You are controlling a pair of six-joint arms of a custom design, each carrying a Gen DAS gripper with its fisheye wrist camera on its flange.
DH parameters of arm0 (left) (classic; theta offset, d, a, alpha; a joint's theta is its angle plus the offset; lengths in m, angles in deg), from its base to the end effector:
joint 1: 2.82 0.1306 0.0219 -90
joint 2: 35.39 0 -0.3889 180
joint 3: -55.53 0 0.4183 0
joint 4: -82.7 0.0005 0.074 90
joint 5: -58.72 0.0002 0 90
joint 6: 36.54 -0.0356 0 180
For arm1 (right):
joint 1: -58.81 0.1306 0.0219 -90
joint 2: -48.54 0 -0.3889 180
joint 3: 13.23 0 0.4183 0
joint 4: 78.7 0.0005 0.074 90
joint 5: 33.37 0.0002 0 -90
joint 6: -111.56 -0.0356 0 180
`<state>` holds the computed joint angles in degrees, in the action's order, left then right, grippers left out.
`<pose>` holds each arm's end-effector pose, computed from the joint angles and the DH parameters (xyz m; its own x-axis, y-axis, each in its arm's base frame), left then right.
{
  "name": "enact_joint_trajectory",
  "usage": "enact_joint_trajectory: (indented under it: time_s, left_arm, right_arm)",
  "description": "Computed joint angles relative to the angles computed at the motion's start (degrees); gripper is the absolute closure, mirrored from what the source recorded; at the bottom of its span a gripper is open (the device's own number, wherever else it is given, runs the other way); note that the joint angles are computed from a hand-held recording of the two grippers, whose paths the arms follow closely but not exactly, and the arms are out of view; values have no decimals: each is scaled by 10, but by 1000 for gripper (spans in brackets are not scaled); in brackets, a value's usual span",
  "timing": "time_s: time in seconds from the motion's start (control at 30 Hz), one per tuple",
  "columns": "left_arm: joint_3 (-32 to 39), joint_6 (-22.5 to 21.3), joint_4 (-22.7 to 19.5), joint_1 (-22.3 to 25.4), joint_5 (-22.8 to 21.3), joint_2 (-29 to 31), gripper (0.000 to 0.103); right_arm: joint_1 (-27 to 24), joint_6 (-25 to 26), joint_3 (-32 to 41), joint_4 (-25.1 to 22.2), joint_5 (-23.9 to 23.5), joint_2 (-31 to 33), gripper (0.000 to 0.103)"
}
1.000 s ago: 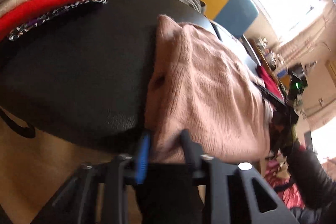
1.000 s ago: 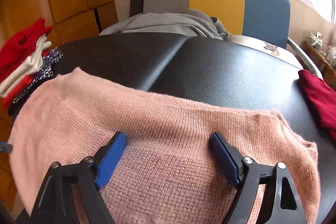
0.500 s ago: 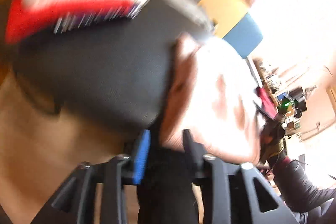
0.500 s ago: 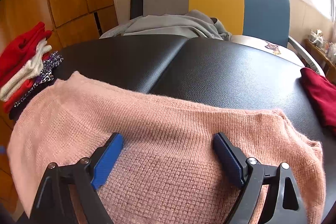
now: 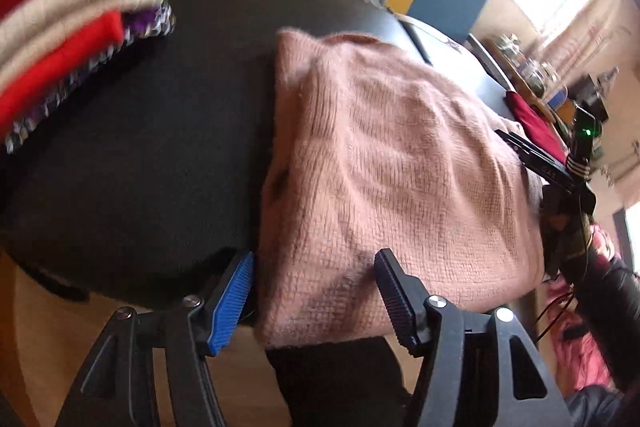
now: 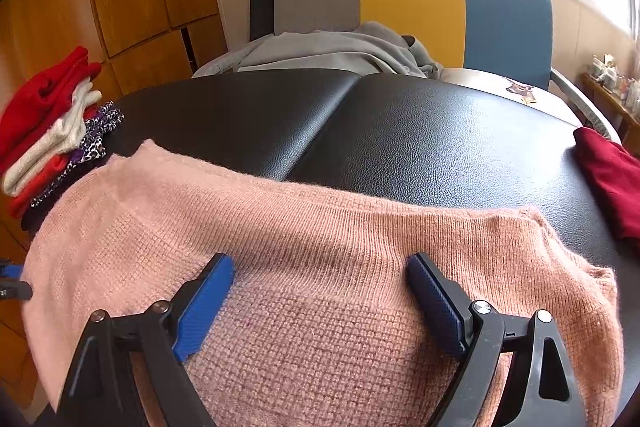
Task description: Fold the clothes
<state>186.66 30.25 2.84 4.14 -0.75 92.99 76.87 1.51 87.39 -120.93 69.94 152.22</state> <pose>0.7014 0.0669 0.3535 -0.8861 0.2338 -0.4002 0.3888 0.8450 -0.3672 0.5806 0.1802 0.4088 -0.6854 0.1274 -0.7170 0.0929 0.9918 0.0875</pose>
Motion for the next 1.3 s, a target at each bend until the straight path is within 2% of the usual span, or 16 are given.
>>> enact_joint_trajectory:
  time_s: [0.03,0.13,0.17,0.23,0.27,0.3,0.4,0.53,0.63,0.73,0.77,0.83,0.93,1.07,1.2,1.3]
  left_arm:
    - [-2,4,1,1,8,1,40]
    - [32,-21,-48,3,-9,15,42]
    - [29,-22,-40,-1,-32,11,56]
    - [-2,-28,1,-12,-81,-11,66]
    - [-19,-35,16,-16,-89,-23,83]
    - [-37,-44,31,-21,-96,-37,87]
    - [-116,-60,116,-42,-154,-90,89]
    - [-170,-52,169,-55,-190,-122,91]
    - [-168,-35,172,-47,-189,-131,90]
    - [-180,-19,217,-22,-170,-165,87]
    - [-181,-14,236,-17,-177,-172,78]
    - [-181,10,266,-10,-196,-174,77]
    - [-156,60,238,7,-212,-145,78]
    - [-191,67,241,4,-257,-150,78]
    - [-204,29,232,-1,-153,-164,77]
    - [-145,-34,171,-11,-82,-132,74]
  right_arm:
    - [0,0,0,0,0,0,12]
    - [0,1,1,0,-1,1,12]
    - [0,1,1,0,-1,1,12]
    - [0,0,1,0,-1,0,12]
    - [0,0,1,0,-1,0,12]
    - [0,0,1,0,-2,0,12]
    - [1,-1,0,1,-2,-1,12]
    - [-1,-2,-4,6,-10,-4,11]
    - [-1,-3,-5,9,-14,-6,10]
    - [-1,-4,-7,12,-17,-7,9]
    - [-1,-4,-7,12,-18,-8,9]
    - [-1,-4,-8,13,-19,-8,8]
    - [-2,-3,-8,14,-20,-8,8]
    - [-3,-2,-8,15,-22,-7,8]
    - [-4,-2,-8,15,-21,-6,7]
    - [-4,0,-7,13,-20,-6,7]
